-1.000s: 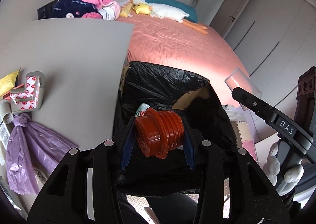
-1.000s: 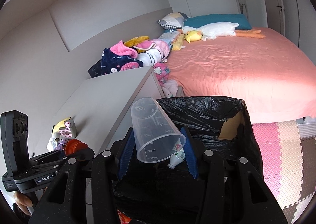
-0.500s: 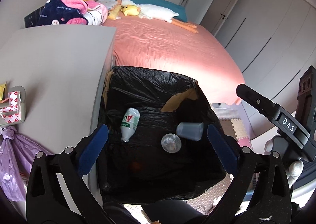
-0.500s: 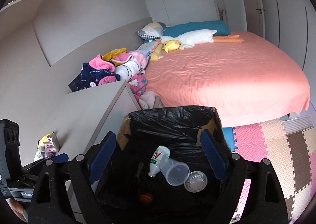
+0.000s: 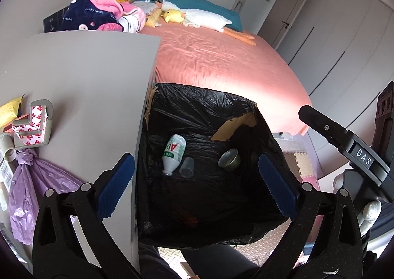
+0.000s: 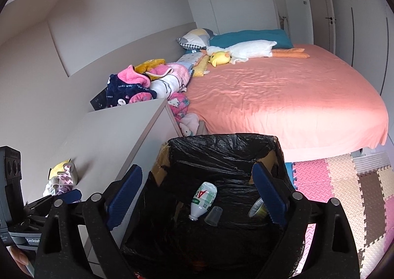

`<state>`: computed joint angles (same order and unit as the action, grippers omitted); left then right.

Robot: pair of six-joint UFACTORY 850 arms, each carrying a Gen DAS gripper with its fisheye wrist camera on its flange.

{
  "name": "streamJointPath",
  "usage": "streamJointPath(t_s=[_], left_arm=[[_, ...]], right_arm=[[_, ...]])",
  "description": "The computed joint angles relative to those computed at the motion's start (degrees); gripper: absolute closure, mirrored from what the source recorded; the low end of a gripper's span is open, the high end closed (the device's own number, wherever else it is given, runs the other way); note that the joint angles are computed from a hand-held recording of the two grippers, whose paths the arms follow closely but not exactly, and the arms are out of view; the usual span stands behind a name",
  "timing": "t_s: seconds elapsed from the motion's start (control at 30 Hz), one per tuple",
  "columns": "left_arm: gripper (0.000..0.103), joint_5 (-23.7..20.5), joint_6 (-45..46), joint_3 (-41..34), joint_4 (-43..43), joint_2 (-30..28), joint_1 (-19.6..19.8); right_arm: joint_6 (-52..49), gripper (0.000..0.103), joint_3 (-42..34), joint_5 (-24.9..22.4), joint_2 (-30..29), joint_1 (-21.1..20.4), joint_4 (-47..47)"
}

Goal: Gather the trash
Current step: 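Move both grippers back over the table toward the wrapper and purple bag, then grasp the crumpled foil snack wrapper with the left gripper while the right gripper grasps the purple plastic bag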

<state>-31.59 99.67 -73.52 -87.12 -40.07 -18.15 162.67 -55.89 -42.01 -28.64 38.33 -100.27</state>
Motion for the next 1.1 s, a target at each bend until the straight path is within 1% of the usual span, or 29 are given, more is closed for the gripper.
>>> streamJointPath(t_s=[0.13,0.4,0.83,1.1], left_arm=[[0.006,0.32,1.01,0.55,-1.0,0.43,0.67],[0.006,1.44,3.21,2.33,-2.75,1.4,2.73],[0.006,4.79,7.45,6.01,-6.82,3.51,7.16],[0.006,7.01,13.39,9.34,-11.74,5.71,10.06]], right_arm=[[1.0,0.012,-0.52,-0.09,-0.42,0.26,-1.18],[0.63,0.012,-3.76,1.71,-2.69,0.58,-4.5],[-1.98,0.012,-12.5,7.64,-8.6,1.21,-8.63],[-4.1,0.012,-18.98,11.92,-12.98,1.89,-10.66]])
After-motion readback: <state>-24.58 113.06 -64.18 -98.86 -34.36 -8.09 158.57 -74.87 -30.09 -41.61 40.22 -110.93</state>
